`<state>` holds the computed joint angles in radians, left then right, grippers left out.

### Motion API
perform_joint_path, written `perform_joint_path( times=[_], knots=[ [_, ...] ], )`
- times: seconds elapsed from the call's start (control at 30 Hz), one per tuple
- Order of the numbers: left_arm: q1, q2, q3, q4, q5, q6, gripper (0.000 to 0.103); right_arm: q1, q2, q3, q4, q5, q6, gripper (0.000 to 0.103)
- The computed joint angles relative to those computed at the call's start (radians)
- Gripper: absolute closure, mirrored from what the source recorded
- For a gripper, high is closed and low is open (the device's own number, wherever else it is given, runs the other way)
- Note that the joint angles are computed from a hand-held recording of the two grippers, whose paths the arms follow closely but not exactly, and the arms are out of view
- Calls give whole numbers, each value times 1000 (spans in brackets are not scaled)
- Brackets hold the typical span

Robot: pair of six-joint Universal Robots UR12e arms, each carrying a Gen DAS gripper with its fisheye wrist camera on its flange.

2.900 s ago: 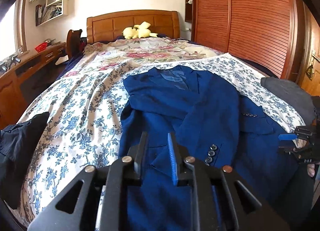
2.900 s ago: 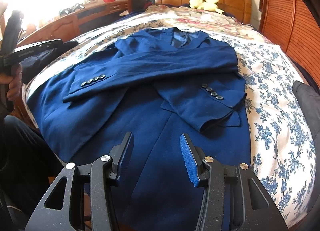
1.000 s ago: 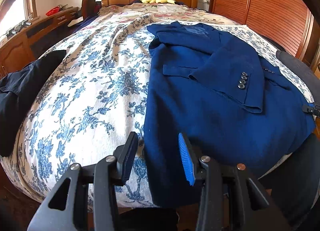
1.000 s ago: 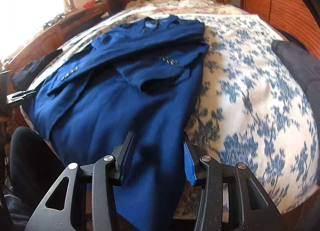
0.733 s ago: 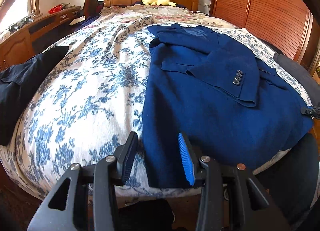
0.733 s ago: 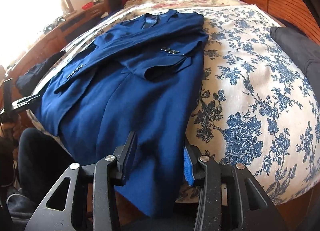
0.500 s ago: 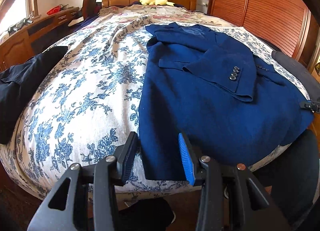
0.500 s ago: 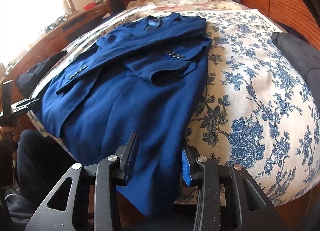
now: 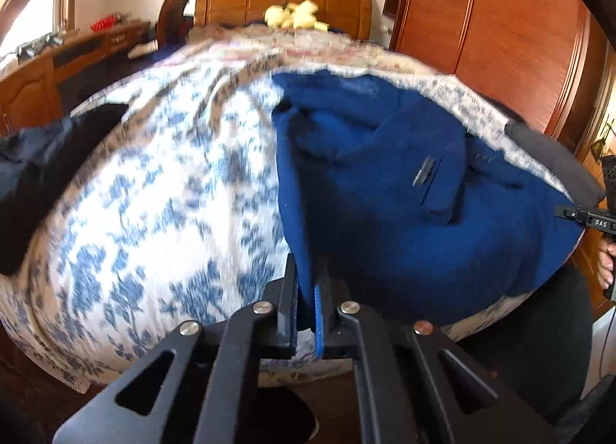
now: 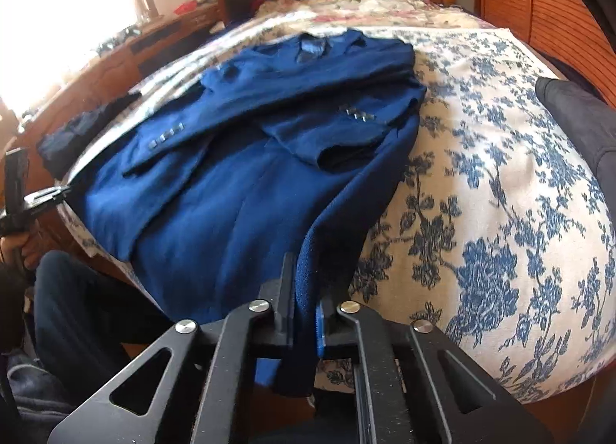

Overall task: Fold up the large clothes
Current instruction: 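Lift the hem with both tools and fold it toward the collar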

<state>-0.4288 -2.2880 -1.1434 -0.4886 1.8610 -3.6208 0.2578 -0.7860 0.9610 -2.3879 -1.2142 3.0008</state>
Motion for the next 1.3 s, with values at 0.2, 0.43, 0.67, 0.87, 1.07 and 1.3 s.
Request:
perform_joint_path(
  times=[0.2, 0.43, 0.67, 0.87, 1.07, 1.3],
  knots=[
    [-12, 11, 37, 106, 46, 32, 101, -15, -9, -14, -131, 82, 95, 102],
    [-20, 1, 141, 132, 96, 124, 101, -24, -4, -90, -212, 130, 170, 103],
    [-29, 8, 213, 171, 143, 227, 101, -25, -26, -131, -278, 132, 159, 103],
    [-40, 25, 240, 220, 161, 294, 101, -33, -73, -109, -353, 155, 156, 103],
    [-27, 23, 237, 206, 177, 266, 101, -40, -84, -125, -346, 122, 118, 103],
    [10, -73, 351, 78, 173, 218, 101, -23, 55, -332, -131, 21, 23, 102]
  ],
)
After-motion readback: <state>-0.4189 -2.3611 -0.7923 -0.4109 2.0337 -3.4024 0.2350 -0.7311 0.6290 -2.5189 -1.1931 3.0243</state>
